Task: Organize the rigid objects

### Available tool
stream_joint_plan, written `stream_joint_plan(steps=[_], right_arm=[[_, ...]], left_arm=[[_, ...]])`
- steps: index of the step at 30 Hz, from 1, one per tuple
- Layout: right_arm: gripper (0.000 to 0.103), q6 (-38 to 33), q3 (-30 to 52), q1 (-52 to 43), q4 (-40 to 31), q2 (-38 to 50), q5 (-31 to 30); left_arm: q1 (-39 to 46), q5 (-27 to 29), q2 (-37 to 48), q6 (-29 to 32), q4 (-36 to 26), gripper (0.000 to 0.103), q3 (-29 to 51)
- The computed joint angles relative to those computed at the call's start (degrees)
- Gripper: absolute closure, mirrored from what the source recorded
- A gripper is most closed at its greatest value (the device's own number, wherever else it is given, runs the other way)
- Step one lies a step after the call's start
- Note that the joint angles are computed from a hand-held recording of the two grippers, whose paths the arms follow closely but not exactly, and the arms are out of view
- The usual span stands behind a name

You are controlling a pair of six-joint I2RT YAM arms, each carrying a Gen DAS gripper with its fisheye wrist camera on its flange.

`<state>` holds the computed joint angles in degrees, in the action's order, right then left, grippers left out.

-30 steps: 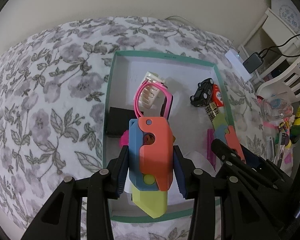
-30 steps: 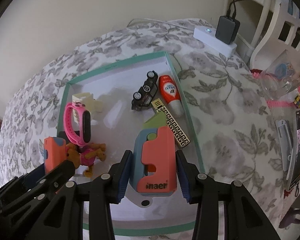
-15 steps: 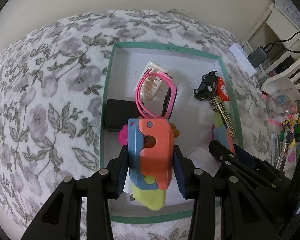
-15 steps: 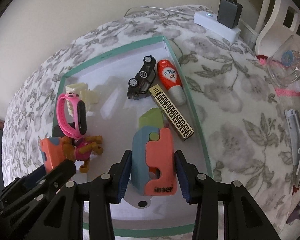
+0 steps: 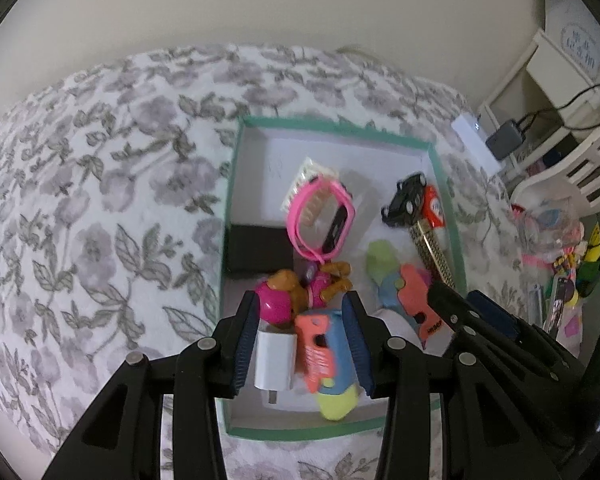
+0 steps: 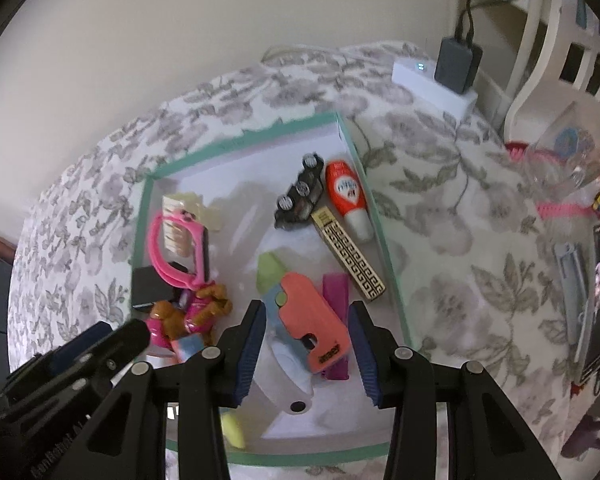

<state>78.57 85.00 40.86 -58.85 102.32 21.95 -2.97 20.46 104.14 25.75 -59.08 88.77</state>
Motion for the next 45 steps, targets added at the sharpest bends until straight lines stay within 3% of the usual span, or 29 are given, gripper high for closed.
stream_joint_plan(steps=[4, 7, 11, 14, 17, 22, 24, 29, 32, 38, 45], right_arm=[[0.056, -0.1, 3.8, 1.0, -3.3, 0.6, 2.7], [0.056, -0.5, 6.5, 1.8, -5.5, 1.2, 4.5], [0.056, -0.9, 10.2, 2.5, -8.2, 2.5, 6.4], [0.048, -1.3, 12.4, 3.1, -9.8, 3.7, 7.2], [0.044, -1.9, 14.8, 3.5, -11.3, 5.3, 8.0], [0.036, -2.9, 18.4, 4.0, -12.7, 7.6, 9.1], [0.033, -4.0, 19.7, 4.2, -13.0, 8.6, 9.2], [0.017, -5.7, 21.6, 4.2, -13.1, 10.7, 8.5], [0.016, -5.8, 21.6, 4.4, -12.7, 11.0, 8.4], [0.000, -5.1, 20.1, 4.3, -11.1, 10.9, 7.7], [0.000, -3.9, 19.0, 4.6, -10.3, 10.8, 7.6]], left_arm=[[1.2, -0.1, -0.4, -0.8, 0.7, 0.058, 1.2], [2.2, -2.3, -0.6, -1.8, 3.1, 0.048, 1.1], [3.6, -6.3, 1.1, -3.5, 5.4, 0.047, 2.7], [4.9, -7.9, 3.0, -4.8, 5.9, 0.044, 4.4], [5.8, -9.8, 4.3, -5.7, 6.5, 0.029, 5.4], [6.5, -10.7, 6.5, -6.7, 5.4, 0.028, 7.0], [6.3, -11.6, 6.7, -6.8, 5.6, 0.018, 6.8], [6.5, -12.5, 6.9, -7.0, 6.6, 0.016, 6.2], [6.9, -12.8, 7.5, -7.4, 6.7, 0.008, 6.8], [8.1, -12.6, 8.4, -7.8, 6.7, 0.007, 7.9], [9.9, -11.0, 7.1, -6.7, 6.6, 0.007, 6.8]])
